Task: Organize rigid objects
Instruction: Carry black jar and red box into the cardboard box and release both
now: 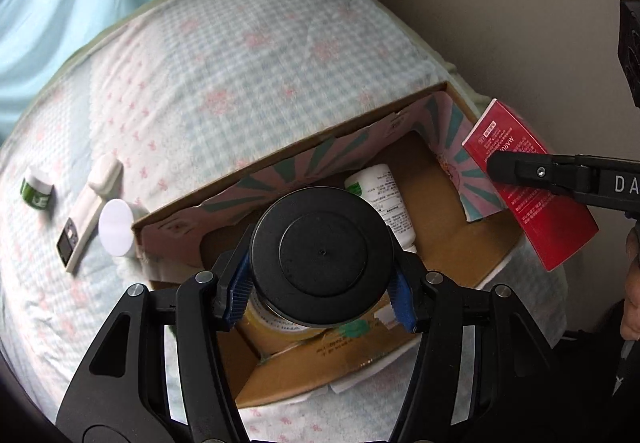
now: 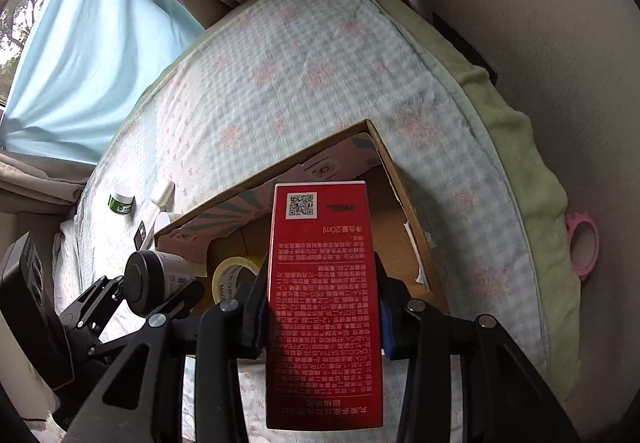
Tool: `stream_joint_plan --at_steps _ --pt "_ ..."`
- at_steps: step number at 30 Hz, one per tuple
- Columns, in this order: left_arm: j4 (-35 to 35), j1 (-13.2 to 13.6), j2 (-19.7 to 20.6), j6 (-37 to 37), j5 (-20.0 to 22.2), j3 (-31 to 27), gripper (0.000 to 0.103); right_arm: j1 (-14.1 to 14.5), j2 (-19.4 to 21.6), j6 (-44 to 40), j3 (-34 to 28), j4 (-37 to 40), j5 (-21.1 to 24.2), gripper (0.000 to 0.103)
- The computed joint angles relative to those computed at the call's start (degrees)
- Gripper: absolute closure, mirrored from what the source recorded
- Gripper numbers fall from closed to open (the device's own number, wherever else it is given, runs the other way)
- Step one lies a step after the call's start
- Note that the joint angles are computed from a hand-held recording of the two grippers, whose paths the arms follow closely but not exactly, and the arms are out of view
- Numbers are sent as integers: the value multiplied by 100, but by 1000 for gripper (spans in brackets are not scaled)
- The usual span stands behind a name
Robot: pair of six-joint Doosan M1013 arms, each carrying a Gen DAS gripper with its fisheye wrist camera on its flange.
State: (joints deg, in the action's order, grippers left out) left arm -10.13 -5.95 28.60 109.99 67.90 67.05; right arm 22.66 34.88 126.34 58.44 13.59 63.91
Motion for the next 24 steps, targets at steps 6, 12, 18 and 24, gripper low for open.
stream_joint_plan --at_steps 6,12,18,24 --pt "196 -99 509 -180 377 -352 49 -19 245 -86 -33 285 20 65" --pt "407 -147 670 -154 516 -404 49 -8 380 83 -13 381 66 65" --pt "519 -211 702 -67 468 -426 49 -34 417 337 -13 449 63 65" --pt "395 -211 697 144 496 -472 46 -63 530 387 -190 504 312 64"
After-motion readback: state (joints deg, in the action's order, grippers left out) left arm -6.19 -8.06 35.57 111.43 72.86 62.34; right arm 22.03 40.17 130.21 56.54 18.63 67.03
